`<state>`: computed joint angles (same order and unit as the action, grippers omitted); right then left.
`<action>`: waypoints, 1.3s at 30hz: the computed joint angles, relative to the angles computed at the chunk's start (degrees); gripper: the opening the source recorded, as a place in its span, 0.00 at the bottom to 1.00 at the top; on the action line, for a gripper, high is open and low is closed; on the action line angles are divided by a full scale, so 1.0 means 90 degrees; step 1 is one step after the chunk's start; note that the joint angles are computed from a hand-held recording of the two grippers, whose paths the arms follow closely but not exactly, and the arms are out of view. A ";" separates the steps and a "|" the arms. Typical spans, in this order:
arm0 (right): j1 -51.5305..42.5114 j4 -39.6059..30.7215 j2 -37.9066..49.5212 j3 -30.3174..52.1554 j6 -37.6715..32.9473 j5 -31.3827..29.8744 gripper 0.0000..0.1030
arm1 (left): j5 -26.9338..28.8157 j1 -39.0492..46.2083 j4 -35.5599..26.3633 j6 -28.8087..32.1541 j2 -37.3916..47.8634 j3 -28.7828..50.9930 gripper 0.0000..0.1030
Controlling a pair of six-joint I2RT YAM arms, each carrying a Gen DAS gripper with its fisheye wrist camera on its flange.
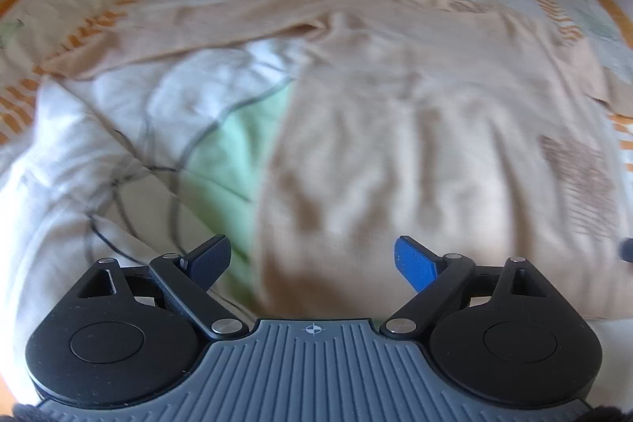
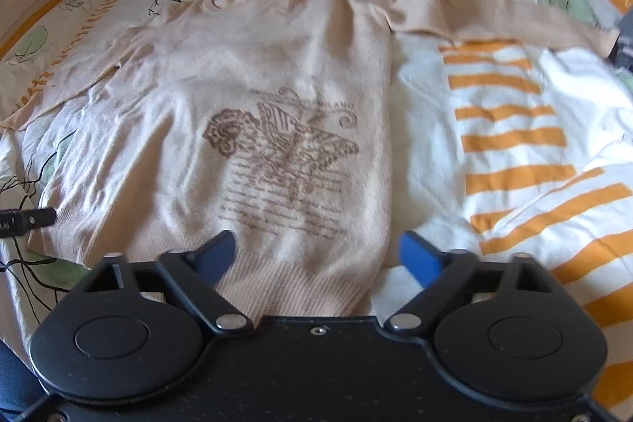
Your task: Fold small clothes
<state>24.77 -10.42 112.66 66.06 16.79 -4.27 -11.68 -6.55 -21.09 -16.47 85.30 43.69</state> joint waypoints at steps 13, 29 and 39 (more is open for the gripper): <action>-0.0129 -0.0476 0.0589 0.0536 -0.0320 -0.0351 0.72 | 0.0607 0.0665 0.0382 0.1178 0.1116 0.0353 0.87; -0.0216 -0.0467 0.0564 0.0526 -0.0266 -0.0633 0.12 | 0.0942 0.0880 0.0506 0.1372 0.0961 0.0278 0.17; -0.0303 -0.1024 0.0545 0.0737 -0.0354 -0.0136 0.15 | 0.1089 0.1082 0.0156 0.1652 0.0952 0.0446 0.09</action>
